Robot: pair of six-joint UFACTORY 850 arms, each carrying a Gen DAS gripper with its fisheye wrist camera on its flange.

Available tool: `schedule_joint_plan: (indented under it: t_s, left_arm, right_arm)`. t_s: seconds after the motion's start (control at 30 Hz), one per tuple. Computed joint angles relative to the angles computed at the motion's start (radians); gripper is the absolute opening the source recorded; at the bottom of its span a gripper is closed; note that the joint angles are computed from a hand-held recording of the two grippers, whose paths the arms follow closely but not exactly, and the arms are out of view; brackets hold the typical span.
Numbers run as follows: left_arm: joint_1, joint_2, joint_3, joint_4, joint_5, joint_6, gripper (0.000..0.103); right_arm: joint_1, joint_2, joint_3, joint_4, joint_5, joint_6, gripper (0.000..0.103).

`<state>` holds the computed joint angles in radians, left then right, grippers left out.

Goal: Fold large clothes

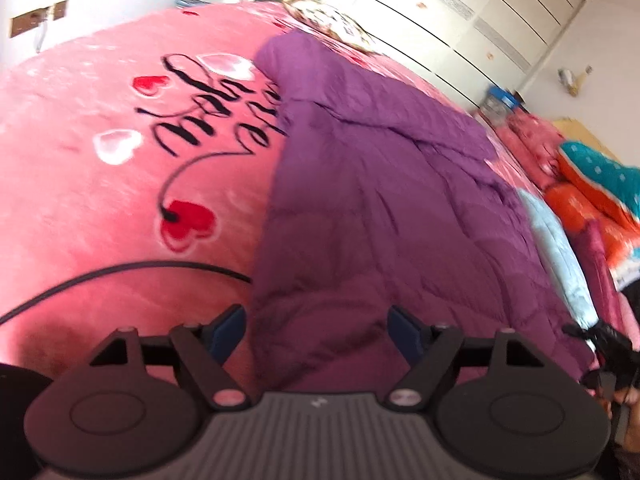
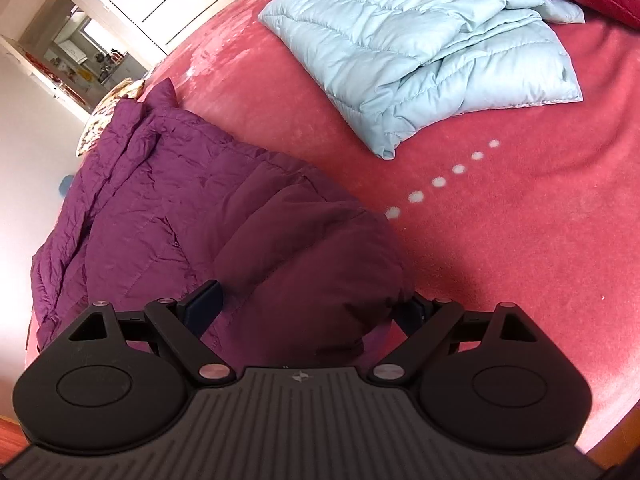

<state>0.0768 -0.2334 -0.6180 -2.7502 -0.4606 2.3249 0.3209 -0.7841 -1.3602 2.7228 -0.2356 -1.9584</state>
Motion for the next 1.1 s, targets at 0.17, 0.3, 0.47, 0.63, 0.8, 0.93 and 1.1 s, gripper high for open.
schedule_joint_plan:
  t_s: [0.17, 0.3, 0.47, 0.63, 0.8, 0.93, 1.1]
  left_arm:
    - [0.015, -0.031, -0.034, 0.225, 0.051, -0.206, 0.081]
    - [0.030, -0.047, -0.046, 0.394, 0.030, -0.349, 0.082]
    - [0.050, -0.063, -0.053, 0.527, -0.020, -0.478, 0.081]
    - [0.082, -0.082, -0.052, 0.619, -0.145, -0.566, 0.055]
    - [0.092, -0.087, -0.049, 0.607, -0.199, -0.569, 0.038]
    - [0.083, -0.092, -0.057, 0.604, -0.179, -0.571, 0.044]
    - [0.087, -0.100, -0.068, 0.640, -0.164, -0.606, 0.042]
  right_arm:
    - [-0.001, 0.008, 0.011, 0.003, 0.005, -0.008, 0.103]
    - [0.002, 0.007, 0.007, 0.024, 0.028, -0.047, 0.103]
    - [0.000, 0.005, 0.006, 0.020, 0.028, -0.043, 0.103]
    - [-0.026, 0.015, 0.037, -0.146, -0.075, 0.141, 0.103]
    - [-0.049, 0.025, 0.080, -0.172, -0.204, 0.201, 0.062]
    - [-0.048, 0.028, 0.087, -0.171, -0.244, 0.170, 0.050]
    - [-0.040, 0.022, 0.071, -0.165, -0.225, 0.160, 0.045]
